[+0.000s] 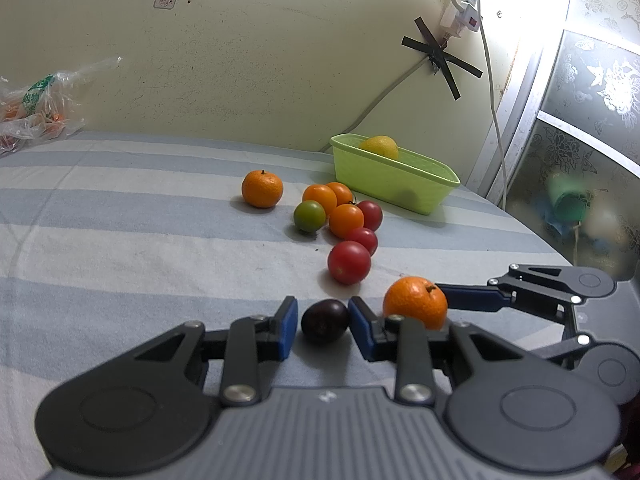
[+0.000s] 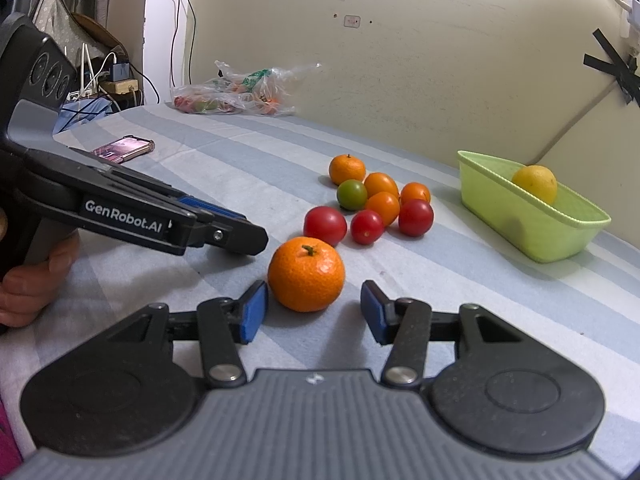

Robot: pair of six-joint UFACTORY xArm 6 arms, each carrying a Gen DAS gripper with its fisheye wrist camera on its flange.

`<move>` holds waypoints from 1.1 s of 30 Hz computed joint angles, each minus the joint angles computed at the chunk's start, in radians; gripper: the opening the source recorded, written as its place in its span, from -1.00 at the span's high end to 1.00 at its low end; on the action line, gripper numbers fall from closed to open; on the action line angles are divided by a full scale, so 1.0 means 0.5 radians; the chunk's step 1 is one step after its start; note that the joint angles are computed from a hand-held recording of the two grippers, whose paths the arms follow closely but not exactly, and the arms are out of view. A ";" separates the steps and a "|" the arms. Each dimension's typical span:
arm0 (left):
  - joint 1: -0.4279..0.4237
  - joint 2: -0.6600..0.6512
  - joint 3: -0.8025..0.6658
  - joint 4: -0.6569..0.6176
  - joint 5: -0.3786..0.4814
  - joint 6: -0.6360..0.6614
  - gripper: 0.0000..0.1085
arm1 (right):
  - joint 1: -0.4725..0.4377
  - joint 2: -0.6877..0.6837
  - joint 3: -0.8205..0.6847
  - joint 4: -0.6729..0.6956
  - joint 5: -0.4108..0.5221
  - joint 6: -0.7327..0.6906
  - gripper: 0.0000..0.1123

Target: Organize fruits

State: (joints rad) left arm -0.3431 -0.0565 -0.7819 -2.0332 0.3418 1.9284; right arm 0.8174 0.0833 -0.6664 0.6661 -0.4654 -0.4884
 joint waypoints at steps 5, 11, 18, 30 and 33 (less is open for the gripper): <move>-0.003 0.000 0.001 -0.005 -0.003 0.005 0.47 | -0.007 -0.002 0.004 -0.020 0.001 0.013 0.04; -0.007 0.002 -0.006 -0.005 -0.016 0.039 0.53 | -0.029 0.001 0.004 -0.114 0.022 0.133 0.24; -0.020 0.052 -0.084 0.164 0.034 -0.194 0.54 | -0.062 -0.012 0.068 -0.281 -0.112 0.357 0.25; -0.192 0.602 -0.978 0.479 0.022 -0.664 0.54 | -0.428 0.156 -0.181 -0.084 -0.346 0.163 0.25; -0.252 0.833 -1.270 0.704 -0.040 -0.947 0.54 | -0.507 0.278 -0.334 0.015 -0.319 0.050 0.25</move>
